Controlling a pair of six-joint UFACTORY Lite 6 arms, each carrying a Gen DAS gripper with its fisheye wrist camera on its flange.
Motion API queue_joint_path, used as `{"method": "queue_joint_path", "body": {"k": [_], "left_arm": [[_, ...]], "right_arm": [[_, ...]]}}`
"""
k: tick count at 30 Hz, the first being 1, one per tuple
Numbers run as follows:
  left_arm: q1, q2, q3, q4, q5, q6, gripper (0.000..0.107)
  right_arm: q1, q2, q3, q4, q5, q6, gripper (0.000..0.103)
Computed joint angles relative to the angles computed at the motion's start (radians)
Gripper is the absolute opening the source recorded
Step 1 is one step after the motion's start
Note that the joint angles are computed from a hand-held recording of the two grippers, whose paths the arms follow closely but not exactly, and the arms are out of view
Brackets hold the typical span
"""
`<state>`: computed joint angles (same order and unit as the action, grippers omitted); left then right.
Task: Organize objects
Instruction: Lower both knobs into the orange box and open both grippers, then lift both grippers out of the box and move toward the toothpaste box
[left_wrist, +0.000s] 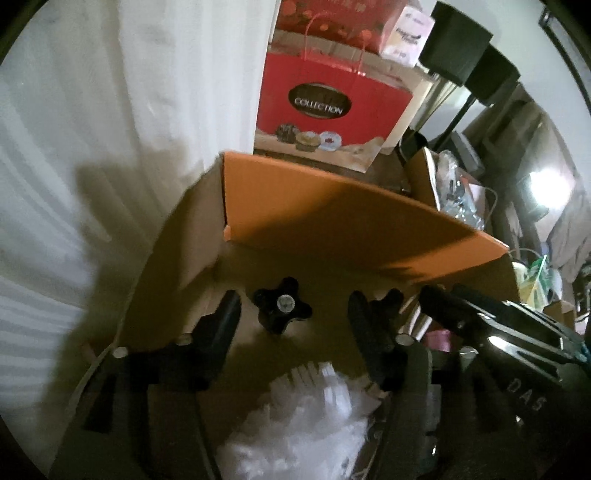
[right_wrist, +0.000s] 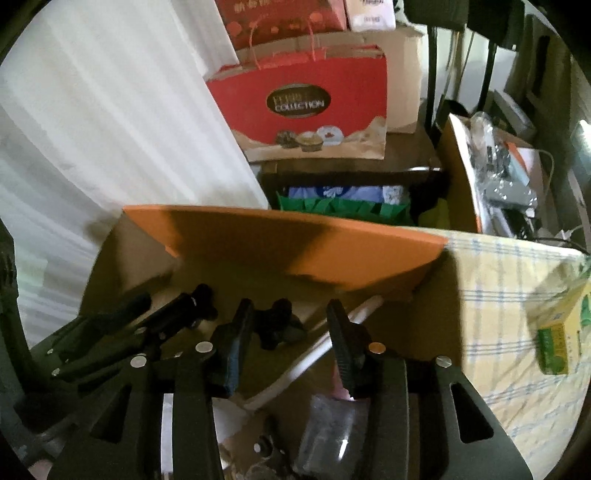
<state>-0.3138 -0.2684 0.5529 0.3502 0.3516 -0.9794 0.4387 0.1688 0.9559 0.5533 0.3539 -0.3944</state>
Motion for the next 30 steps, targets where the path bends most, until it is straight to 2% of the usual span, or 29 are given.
{"method": "queue_joint_path", "body": {"k": [5,7,10,15,19,22,30], "left_arm": [[-0.052,-0.150,-0.034,0.077,0.092,-0.108,0.082],[-0.075,-0.215,-0.053,0.083,0.125,-0.133,0.085],[-0.128,-0.280,-0.069,0.120,0.186,-0.193,0.087],[-0.208,-0.360,-0.087,0.126,0.259,-0.250,0.091],[-0.306,-0.388,-0.084,0.184,0.327,-0.359,0.093],[-0.420,-0.406,-0.064,0.229,0.414,-0.462,0.095],[-0.663,-0.388,0.016,0.319,0.596,-0.659,0.098]], "right_arm": [[-0.036,-0.128,-0.079,-0.025,0.008,-0.006,0.049],[-0.054,-0.191,-0.121,-0.022,0.014,-0.024,0.050],[-0.068,-0.296,-0.186,-0.072,0.021,0.003,0.058],[-0.067,-0.452,-0.265,-0.248,0.031,0.148,0.065],[-0.099,-0.556,-0.305,-0.276,0.066,0.151,0.074],[-0.114,-0.632,-0.340,-0.333,0.082,0.179,0.080],[-0.188,-0.854,-0.418,-0.358,0.167,0.153,0.088]]}}
